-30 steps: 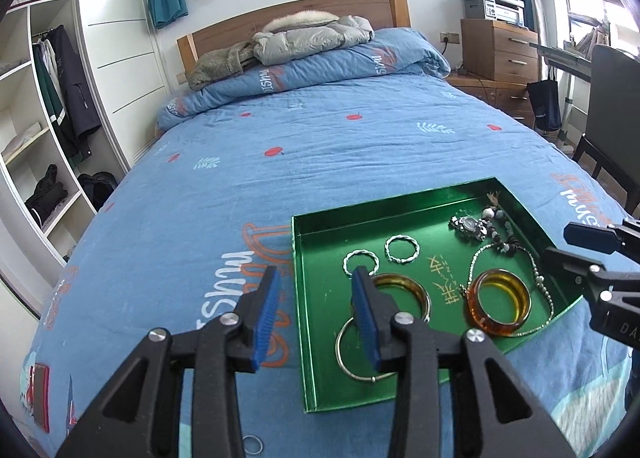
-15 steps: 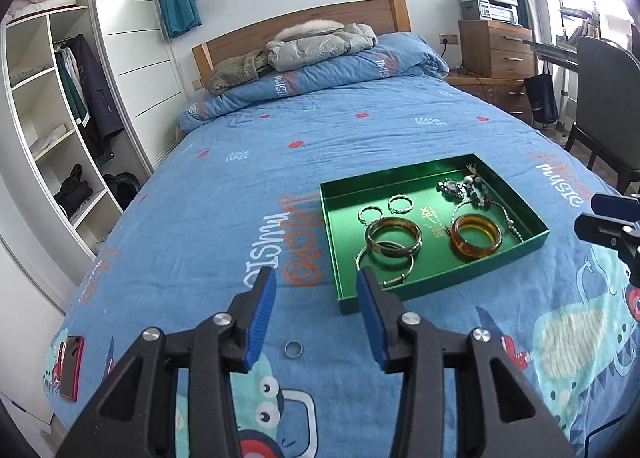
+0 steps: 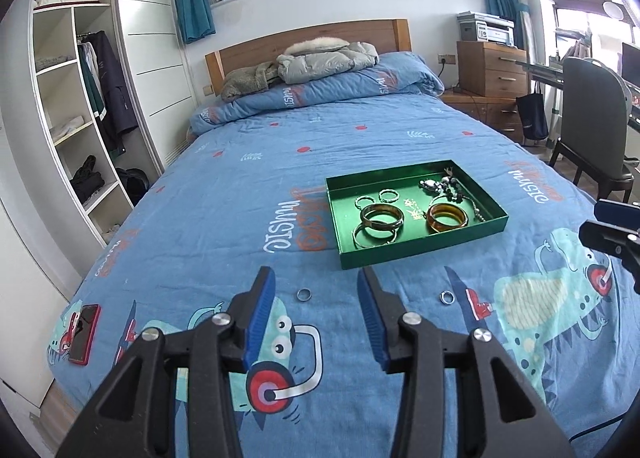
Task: Organize jewelry
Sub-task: 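Move both open grippers back toward the small silver rings on the cover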
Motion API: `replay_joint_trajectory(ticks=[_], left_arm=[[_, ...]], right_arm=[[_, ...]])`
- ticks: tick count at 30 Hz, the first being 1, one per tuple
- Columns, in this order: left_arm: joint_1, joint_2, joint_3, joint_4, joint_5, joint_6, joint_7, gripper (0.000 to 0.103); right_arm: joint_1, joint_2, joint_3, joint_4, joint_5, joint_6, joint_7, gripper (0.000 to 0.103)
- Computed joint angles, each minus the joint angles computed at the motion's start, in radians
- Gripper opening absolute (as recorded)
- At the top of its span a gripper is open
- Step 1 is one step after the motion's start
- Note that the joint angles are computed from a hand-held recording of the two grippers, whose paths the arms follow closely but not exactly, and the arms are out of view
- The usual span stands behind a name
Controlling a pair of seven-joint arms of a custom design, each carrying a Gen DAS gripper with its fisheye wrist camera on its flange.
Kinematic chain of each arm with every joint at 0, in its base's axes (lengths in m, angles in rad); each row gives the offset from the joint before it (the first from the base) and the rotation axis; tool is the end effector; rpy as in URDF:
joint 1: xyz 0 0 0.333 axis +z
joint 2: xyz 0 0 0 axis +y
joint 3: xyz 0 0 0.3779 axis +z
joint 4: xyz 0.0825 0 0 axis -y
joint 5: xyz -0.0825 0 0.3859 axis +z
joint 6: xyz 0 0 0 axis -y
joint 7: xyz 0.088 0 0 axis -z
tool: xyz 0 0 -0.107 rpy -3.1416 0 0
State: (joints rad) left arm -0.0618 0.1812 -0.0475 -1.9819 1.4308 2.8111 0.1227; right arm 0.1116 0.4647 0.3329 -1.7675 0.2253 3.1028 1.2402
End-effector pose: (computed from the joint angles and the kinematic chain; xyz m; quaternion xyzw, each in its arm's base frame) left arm 0.6181 -0.1144 0.4766 -0.6525 0.5986 -0.2398 0.3980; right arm 0.6872 0.2569 0.4707 -0.7621 0.4780 -0.1983 0.3892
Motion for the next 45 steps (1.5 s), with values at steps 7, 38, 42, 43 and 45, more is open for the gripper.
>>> replay_joint_trajectory(ticks=[7, 38, 42, 43, 45], left_arm=[[0.027, -0.108, -0.017, -0.111, 0.098, -0.002, -0.110, 0.041], [0.176, -0.134, 0.009, -0.272, -0.007, 0.173, -0.137, 0.046], [0.172, -0.074, 0.021, -0.230, -0.065, 0.203, -0.083, 0.046], [0.167, -0.057, 0.024, -0.218, -0.089, 0.208, -0.059, 0.046], [0.153, -0.022, 0.035, -0.190, -0.133, 0.213, -0.015, 0.046]], right_arm=[[-0.154, -0.068, 0.185, -0.138, 0.081, 0.066, -0.055, 0.053], [-0.196, -0.083, 0.219, -0.277, -0.155, 0.116, 0.186, 0.054], [-0.113, -0.044, 0.129, -0.214, -0.150, 0.080, 0.188, 0.046], [-0.102, -0.030, 0.118, -0.194, -0.145, 0.067, 0.184, 0.046], [-0.075, -0.001, 0.091, -0.153, -0.135, 0.042, 0.173, 0.040]])
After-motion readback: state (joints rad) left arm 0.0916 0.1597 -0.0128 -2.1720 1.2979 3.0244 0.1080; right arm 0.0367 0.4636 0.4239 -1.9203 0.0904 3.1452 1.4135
